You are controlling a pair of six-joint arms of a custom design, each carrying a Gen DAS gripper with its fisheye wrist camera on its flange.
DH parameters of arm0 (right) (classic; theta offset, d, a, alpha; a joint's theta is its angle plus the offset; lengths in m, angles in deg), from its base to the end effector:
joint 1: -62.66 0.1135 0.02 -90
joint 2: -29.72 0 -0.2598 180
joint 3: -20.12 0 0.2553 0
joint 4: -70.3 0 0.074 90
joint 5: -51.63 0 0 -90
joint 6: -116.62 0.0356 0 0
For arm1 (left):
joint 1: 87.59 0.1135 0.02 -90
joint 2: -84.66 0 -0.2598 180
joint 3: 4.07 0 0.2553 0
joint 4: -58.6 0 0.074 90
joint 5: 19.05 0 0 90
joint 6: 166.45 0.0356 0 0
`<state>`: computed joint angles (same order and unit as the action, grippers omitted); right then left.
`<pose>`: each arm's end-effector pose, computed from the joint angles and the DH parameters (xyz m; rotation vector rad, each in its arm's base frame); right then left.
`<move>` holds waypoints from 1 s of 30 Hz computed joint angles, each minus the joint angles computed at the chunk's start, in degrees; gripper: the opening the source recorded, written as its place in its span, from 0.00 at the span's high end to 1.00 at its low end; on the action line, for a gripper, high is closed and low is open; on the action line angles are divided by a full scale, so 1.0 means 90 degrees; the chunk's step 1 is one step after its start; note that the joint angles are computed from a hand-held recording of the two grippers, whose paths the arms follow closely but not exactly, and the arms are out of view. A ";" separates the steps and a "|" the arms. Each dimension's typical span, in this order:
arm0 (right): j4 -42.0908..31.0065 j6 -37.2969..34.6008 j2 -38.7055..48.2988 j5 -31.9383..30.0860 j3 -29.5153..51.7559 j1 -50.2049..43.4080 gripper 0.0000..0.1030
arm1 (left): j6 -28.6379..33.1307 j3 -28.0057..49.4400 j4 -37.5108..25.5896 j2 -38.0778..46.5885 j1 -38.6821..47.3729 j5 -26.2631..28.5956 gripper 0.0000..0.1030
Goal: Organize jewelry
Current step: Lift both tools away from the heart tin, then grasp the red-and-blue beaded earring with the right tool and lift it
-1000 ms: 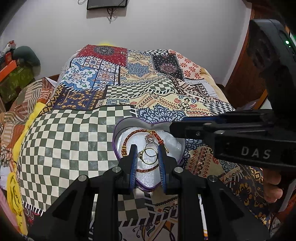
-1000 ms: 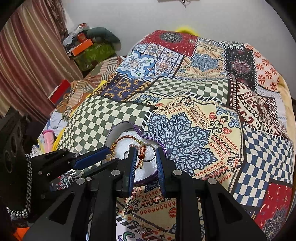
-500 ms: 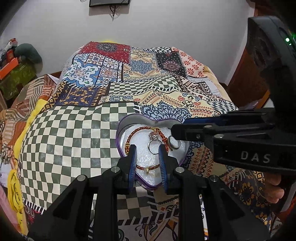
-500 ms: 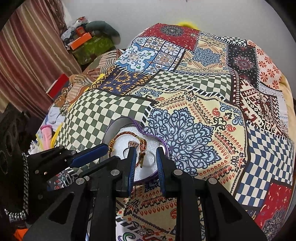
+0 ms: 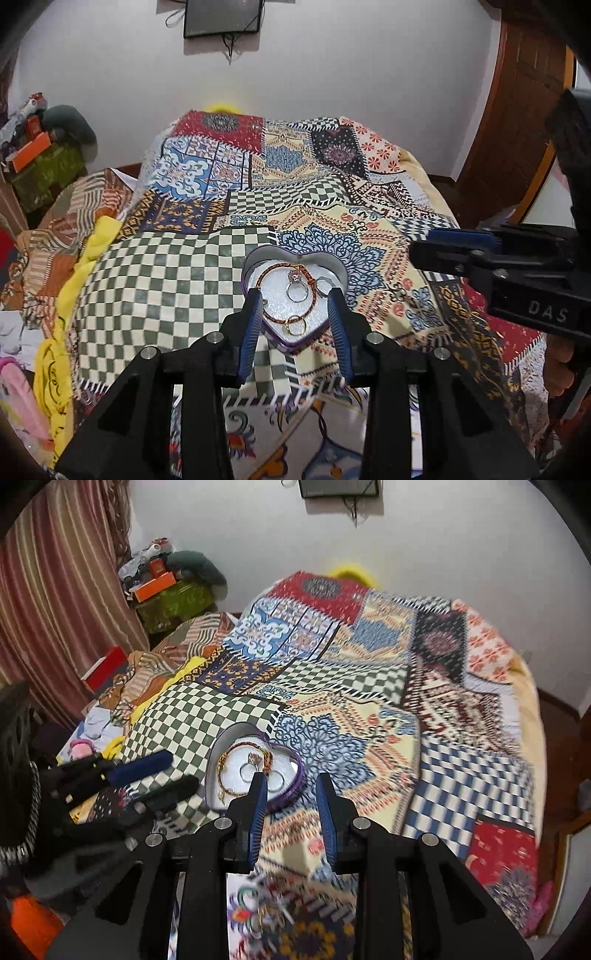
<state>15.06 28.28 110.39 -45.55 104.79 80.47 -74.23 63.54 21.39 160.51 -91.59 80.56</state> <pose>0.2852 0.0963 0.3024 -0.4024 2.4466 0.3007 0.2846 -0.0259 0.2511 0.2091 2.3507 -0.2132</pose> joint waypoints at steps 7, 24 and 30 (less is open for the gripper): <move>0.0014 0.0058 -0.1242 0.0525 -0.0742 0.0208 0.57 | 0.0001 -0.0327 -0.0432 -0.0827 -0.0170 -0.0121 0.59; -0.0066 0.0521 -0.2067 0.0762 -0.2155 0.0578 0.57 | -0.0010 -0.1395 -0.0783 -0.1876 -0.0739 -0.0384 0.59; -0.0037 0.0494 -0.1821 0.0806 -0.2290 0.0865 0.57 | -0.0018 -0.1797 -0.0745 -0.2118 -0.0835 -0.0544 0.59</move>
